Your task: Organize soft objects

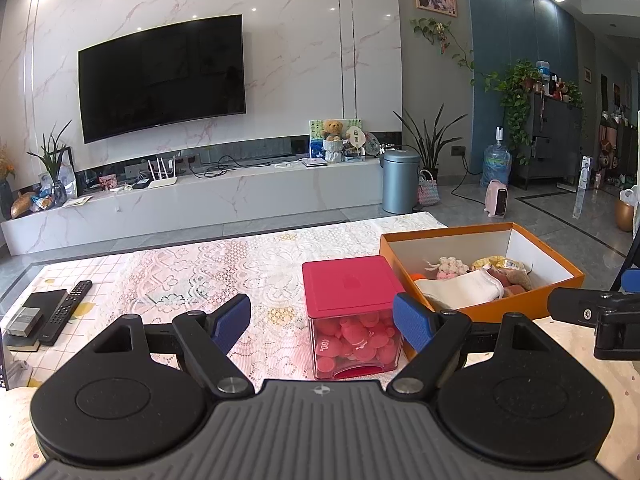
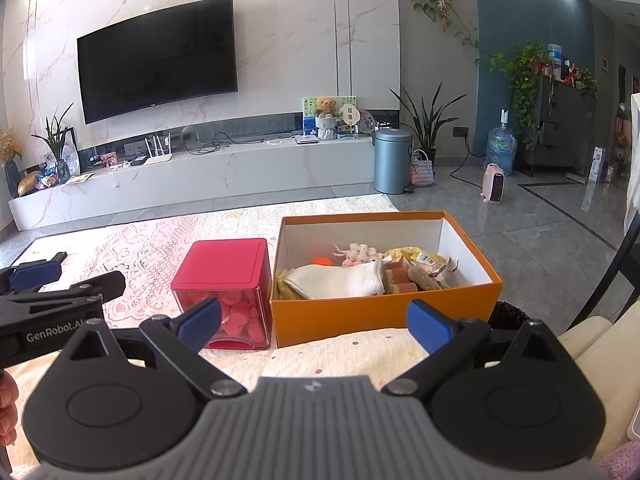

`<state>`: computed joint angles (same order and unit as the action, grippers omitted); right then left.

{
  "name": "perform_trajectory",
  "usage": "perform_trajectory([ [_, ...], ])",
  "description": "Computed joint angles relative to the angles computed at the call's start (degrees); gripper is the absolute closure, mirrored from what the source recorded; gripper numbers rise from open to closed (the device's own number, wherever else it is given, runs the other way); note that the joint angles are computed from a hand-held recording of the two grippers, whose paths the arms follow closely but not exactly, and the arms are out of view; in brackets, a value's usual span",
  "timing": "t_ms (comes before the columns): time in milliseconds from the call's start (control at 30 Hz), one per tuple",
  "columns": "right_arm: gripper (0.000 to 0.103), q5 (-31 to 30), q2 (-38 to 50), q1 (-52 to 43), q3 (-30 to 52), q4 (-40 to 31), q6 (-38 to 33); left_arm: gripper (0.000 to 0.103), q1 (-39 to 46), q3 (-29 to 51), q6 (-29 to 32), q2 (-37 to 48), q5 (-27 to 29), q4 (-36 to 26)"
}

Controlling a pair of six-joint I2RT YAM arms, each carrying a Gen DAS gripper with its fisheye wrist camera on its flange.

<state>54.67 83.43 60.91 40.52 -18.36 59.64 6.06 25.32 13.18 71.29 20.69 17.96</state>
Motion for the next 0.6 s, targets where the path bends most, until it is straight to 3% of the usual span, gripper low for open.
perform_trajectory([
  [600, 0.005, -0.52, 1.18, -0.26, 0.33, 2.02, -1.53, 0.009, -0.50, -0.20, -0.12, -0.87, -0.53, -0.25],
])
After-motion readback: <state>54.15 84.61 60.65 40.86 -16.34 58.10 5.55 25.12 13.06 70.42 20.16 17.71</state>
